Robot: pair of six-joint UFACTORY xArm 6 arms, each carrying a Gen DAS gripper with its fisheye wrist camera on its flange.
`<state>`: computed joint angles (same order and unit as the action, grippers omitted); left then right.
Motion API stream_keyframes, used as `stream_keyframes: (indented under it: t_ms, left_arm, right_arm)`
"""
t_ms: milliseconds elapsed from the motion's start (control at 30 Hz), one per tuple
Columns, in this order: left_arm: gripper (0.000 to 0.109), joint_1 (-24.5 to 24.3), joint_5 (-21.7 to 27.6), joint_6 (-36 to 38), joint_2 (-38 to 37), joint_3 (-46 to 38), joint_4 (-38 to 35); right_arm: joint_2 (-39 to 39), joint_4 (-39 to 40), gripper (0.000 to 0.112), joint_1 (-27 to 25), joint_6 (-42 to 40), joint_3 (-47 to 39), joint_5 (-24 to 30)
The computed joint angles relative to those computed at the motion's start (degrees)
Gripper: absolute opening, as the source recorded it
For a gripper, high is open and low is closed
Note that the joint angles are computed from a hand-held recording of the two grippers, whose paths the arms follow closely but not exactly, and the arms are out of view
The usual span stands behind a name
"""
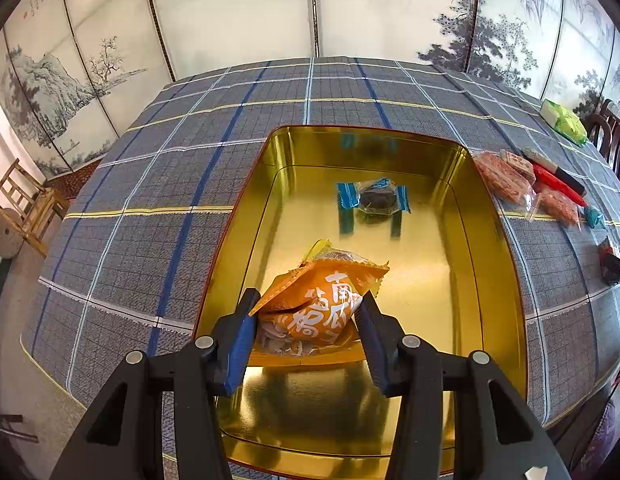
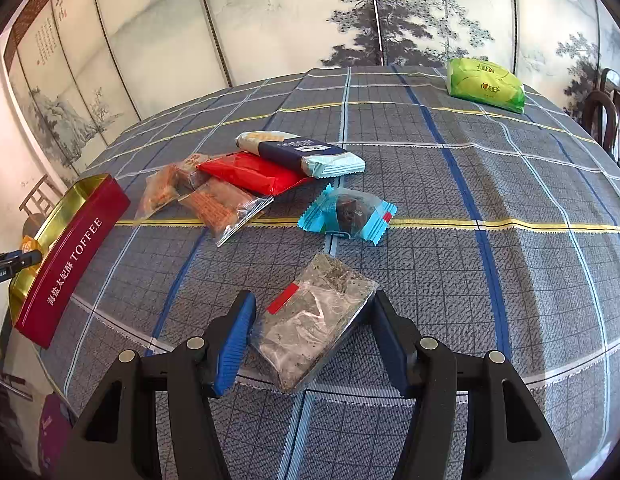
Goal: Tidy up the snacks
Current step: 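Drop the orange bag into the tin while the right gripper grasps the clear bag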
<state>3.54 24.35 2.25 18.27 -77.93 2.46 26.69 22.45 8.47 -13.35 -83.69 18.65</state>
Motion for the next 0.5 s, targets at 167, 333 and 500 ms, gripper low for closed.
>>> stream_keyframes:
  t_ms: [167,333,500]
  left_arm:
    - [0.044,0.2,0.1,-1.3,0.4,-0.1,2.1]
    - [0.045,0.5,0.1,-2.7,0.4,0.1,3.5]
    - [0.046,0.6,-0.3,-4.0,0.3,0.5,5.5]
  right_arm:
    - [0.0,-0.2,0.059,0.0,0.2,0.0,0.0]
    - [0.0,-0.4,0.059,0.1,0.5,0.0,0.0]
    - [0.0,-0.6,0.059,0.1,0.7,0.0,0.0]
